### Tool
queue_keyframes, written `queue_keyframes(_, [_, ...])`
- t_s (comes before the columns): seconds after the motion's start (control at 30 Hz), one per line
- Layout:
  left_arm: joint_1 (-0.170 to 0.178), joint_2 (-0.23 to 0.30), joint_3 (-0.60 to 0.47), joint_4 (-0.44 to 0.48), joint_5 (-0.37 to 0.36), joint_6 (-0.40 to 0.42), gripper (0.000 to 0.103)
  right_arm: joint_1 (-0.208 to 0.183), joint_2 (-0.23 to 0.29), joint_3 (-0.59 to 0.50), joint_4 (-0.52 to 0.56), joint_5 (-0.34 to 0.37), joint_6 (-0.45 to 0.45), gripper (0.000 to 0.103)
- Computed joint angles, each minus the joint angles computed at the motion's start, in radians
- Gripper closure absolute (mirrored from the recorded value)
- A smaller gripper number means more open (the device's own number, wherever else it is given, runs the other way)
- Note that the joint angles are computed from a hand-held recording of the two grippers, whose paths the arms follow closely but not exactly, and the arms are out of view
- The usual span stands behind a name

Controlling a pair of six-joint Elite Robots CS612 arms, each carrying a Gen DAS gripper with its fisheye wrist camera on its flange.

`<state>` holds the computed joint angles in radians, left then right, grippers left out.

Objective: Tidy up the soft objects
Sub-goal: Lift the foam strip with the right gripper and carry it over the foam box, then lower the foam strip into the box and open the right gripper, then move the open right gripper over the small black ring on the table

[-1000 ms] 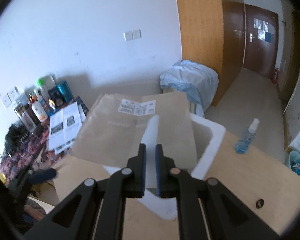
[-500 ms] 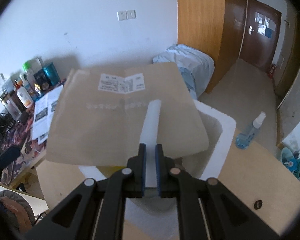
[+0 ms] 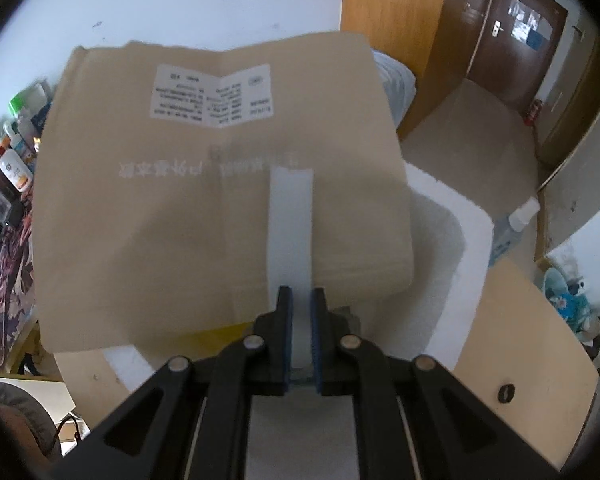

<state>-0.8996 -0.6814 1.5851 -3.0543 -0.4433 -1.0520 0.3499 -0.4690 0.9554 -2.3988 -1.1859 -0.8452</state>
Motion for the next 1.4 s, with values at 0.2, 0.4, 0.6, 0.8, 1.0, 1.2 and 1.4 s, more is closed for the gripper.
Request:
queue_keyframes(0.2, [-0.005,-0.002,0.006,-0.028,0.014,0.024,0.000,0.006,-0.004,-0.010,0.041,-0.048,0.002,0.092])
queue_keyframes(0.4, [-0.009,-0.006,0.008,-0.028,0.024,0.027,0.000,-0.006,-0.021,0.024,0.000,-0.028,0.008,0.074])
queue_keyframes(0.6, [-0.014,0.001,-0.009,-0.036,0.030,0.048,0.000,-0.031,-0.075,0.141,-0.193,0.040,0.014,0.032])
queue_keyframes(0.8, [-0.017,0.009,-0.030,-0.044,0.033,0.079,0.000,-0.063,-0.122,0.210,-0.253,0.104,0.027,0.032])
queue_keyframes(1.0, [-0.021,0.026,-0.068,-0.086,0.038,0.160,0.000,-0.080,-0.130,0.208,-0.282,0.165,0.057,0.032])
queue_keyframes(1.2, [-0.026,0.064,-0.139,-0.200,0.027,0.322,0.000,-0.131,-0.147,0.282,-0.486,0.225,0.157,0.024])
queue_keyframes(1.4, [-0.025,0.109,-0.235,-0.213,-0.014,0.420,0.000,-0.196,-0.156,0.350,-0.680,0.247,0.287,0.016])
